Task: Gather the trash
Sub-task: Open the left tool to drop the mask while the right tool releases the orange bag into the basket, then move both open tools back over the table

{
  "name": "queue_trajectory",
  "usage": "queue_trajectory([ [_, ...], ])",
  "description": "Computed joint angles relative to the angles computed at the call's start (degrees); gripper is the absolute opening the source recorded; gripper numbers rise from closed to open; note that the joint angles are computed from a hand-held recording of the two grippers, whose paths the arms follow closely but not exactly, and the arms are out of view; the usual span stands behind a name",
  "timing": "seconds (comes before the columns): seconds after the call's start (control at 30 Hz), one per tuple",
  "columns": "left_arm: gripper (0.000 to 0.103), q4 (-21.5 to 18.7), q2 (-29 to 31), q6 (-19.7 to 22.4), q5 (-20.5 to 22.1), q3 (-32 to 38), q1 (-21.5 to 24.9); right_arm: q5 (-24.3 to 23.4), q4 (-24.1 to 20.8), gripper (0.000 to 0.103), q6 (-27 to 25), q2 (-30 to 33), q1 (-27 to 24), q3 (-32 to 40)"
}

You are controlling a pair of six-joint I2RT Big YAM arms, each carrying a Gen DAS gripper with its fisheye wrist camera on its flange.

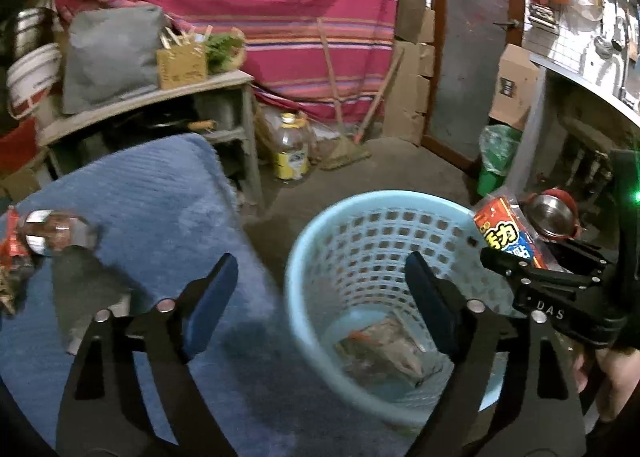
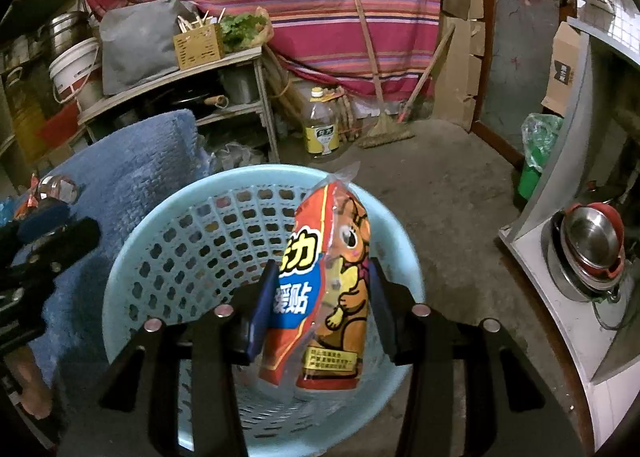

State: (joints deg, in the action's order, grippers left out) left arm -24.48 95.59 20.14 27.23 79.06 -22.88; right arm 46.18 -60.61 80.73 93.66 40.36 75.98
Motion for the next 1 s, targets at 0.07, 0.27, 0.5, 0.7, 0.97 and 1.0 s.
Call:
queue_trajectory([
  [0.07,0.087,0.73,-0.29,-0.05,-0.02,-0.19,1.31,-1.18,1.41,0.045,-1.8,1.2,-0.56,1.06],
  [0.27,0.091,0.87,0.19,-0.24,-0.16,1.28,4.91,-2.84,1.64,0.073,-2.43,4.96,-1.62,4.96],
  [0.5,0.097,1.96,0.69,-0.44,-0.12,2.76,9.48,1.07,-4.78,0.083,3.2,6.96,-0.25,9.64],
  [0.7,0.097,2.62,2.5,-0.09,0.22,4.85,14.52,7.18,-8.02,0.087,1.83,11.07,2.67,18.59],
  [0.97,0.098,1.89,8.16,-0.74,-1.46,10.67,21.77,8.53,-4.96,0.088,-8.83,20.74,4.55,34.09],
  [1.0,0.098,1.65,8.89,-0.88,-1.87,11.6,22.59,8.41,-4.87,0.088,-9.73,21.84,4.68,35.84],
])
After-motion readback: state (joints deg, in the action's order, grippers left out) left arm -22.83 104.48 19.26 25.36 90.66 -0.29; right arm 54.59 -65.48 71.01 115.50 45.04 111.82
